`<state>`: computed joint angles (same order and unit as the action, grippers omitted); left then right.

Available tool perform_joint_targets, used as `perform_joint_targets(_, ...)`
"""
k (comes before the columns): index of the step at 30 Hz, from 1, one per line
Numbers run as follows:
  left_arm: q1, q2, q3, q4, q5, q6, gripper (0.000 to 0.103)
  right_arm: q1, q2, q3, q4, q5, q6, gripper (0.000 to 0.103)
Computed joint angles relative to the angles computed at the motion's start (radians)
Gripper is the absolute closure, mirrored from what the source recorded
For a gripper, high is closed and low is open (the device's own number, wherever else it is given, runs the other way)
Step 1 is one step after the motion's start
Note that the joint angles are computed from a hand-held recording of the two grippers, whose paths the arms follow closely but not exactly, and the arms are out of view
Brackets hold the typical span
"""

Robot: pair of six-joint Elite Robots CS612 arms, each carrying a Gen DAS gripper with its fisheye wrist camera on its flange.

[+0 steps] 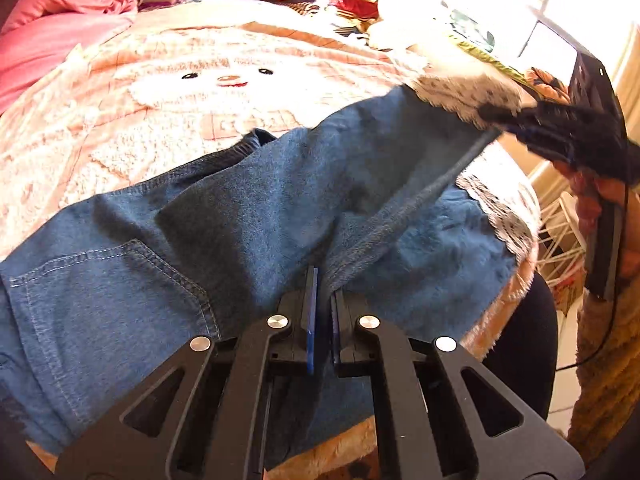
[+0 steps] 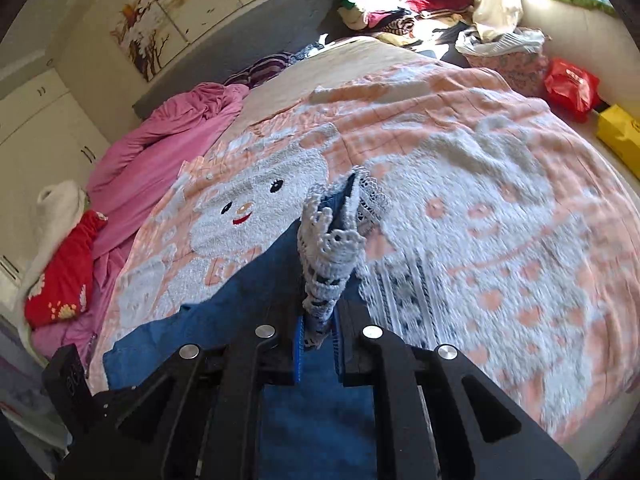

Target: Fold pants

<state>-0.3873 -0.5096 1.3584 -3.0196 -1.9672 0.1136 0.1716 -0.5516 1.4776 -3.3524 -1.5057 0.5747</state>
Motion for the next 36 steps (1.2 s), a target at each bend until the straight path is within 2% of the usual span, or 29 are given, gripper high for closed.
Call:
perform_joint_targets(5, -0.001, -0.017, 0.035, -0.032, 0.003, 0.088, 0.101, 0.009, -0.026, 0.115, -0.049, 0.018, 0.085, 0.093)
perform_joint_targets(10, -0.009, -0.011, 0.034, -0.008, 0.019, 0.137, 0.101, 0.016, -0.023, 0.155, -0.036, 0.007, 0.124, 0.087)
perform_joint_targets(13, -0.012, -0.014, 0.044, -0.005, 0.032, 0.147, 0.101, 0.019, -0.031, 0.175, -0.048, -0.011, 0.146, 0.066)
perform_joint_targets(14, -0.013, -0.015, 0.048, -0.008, 0.034, 0.149, 0.101, 0.018, -0.034, 0.182, -0.059, -0.014, 0.15, 0.056)
perform_joint_targets(17, -0.013, -0.019, 0.058, -0.02, 0.035, 0.147, 0.101, 0.012, -0.038, 0.198, -0.088, -0.018, 0.166, 0.056)
perform_joint_targets(18, -0.013, -0.021, 0.061, -0.024, 0.035, 0.148, 0.101, 0.009, -0.036, 0.2, -0.096, -0.011, 0.167, 0.06)
perform_joint_targets(19, -0.013, -0.022, 0.063, -0.026, 0.034, 0.15, 0.101, 0.009, -0.035, 0.2, -0.1, -0.015, 0.163, 0.069)
perform_joint_targets(20, -0.014, -0.025, 0.067, -0.029, 0.036, 0.151, 0.101, 0.008, -0.034, 0.199, -0.098, -0.018, 0.151, 0.09)
perform_joint_targets(21, -0.013, -0.028, 0.072, -0.033, 0.034, 0.153, 0.101, 0.007, -0.035, 0.202, -0.102, -0.025, 0.148, 0.091)
perform_joint_targets(24, -0.012, -0.04, 0.091, -0.043, 0.023, 0.169, 0.102, 0.007, -0.042, 0.22, -0.126, -0.024, 0.149, 0.091)
perform_joint_targets(25, -0.011, -0.043, 0.095, -0.042, 0.019, 0.177, 0.102, 0.011, -0.047, 0.226, -0.112, -0.043, 0.138, 0.091)
perform_joint_targets(32, -0.02, -0.034, 0.093, 0.014, 0.05, 0.202, 0.101, 0.016, -0.042, 0.227, -0.045, -0.058, 0.121, 0.091)
perform_joint_targets(34, -0.022, -0.029, 0.089, 0.025, 0.06, 0.199, 0.1, 0.019, -0.048, 0.228, -0.031, -0.072, 0.116, 0.089)
perform_joint_targets(36, -0.02, -0.027, 0.089, 0.024, 0.051, 0.192, 0.1, 0.028, -0.061, 0.231, -0.014, -0.104, 0.092, 0.074)
